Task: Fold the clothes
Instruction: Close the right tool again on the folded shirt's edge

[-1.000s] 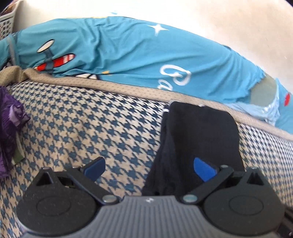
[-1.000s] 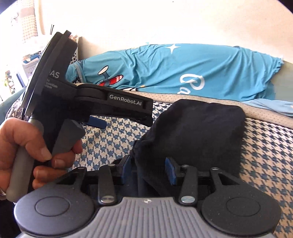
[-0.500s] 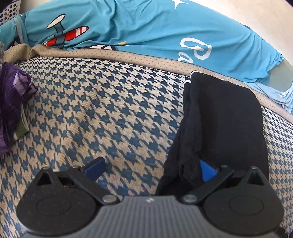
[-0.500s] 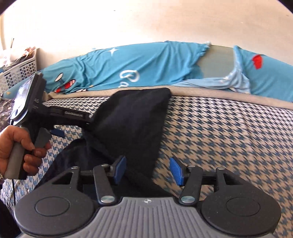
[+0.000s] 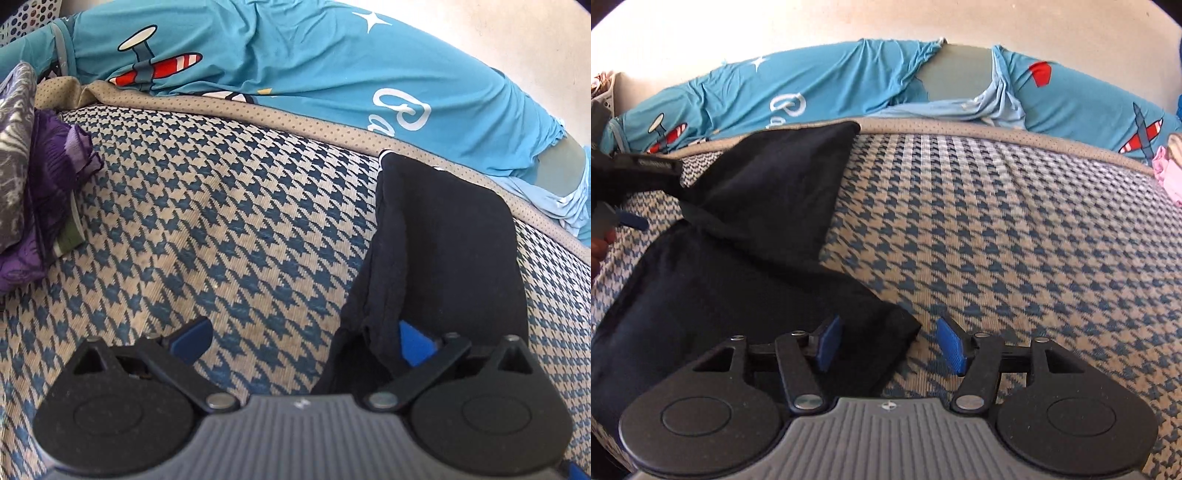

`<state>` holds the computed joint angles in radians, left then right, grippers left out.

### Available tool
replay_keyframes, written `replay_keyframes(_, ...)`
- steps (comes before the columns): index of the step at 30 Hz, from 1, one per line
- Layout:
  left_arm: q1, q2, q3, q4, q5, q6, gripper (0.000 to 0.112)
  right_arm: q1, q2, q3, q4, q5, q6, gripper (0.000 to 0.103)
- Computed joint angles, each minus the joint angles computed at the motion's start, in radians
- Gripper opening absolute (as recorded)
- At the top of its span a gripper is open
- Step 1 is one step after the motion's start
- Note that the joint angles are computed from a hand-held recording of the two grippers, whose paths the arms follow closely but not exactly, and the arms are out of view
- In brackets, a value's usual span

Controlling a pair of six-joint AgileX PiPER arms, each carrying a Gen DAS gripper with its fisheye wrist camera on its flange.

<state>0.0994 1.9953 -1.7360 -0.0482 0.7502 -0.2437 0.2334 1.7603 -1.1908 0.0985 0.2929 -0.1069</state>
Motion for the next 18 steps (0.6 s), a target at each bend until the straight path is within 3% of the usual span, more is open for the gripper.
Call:
replay_keyframes(4, 0.001, -0.041, 0.046, -0.015, -0.015, 0.004, 0.103, 0.001, 0.001, 0.057, 0.101, -0.106, -0.095, 0.055)
replay_keyframes(10, 0.017, -0.115, 0.139, -0.070, -0.024, 0.030, 0.103, 0.003, 0.011, 0.075, 0.389, -0.158, -0.384, 0.033)
replay_keyframes(14, 0.025, -0.159, 0.202, -0.083, -0.026, 0.039, 0.103, 0.018, 0.007, 0.087, 0.455, -0.176, -0.460, 0.017)
replay_keyframes(18, 0.033, -0.185, 0.247, -0.092, -0.017, 0.045, 0.103, 0.038, -0.021, 0.118, 0.446, -0.198, -0.433, 0.014)
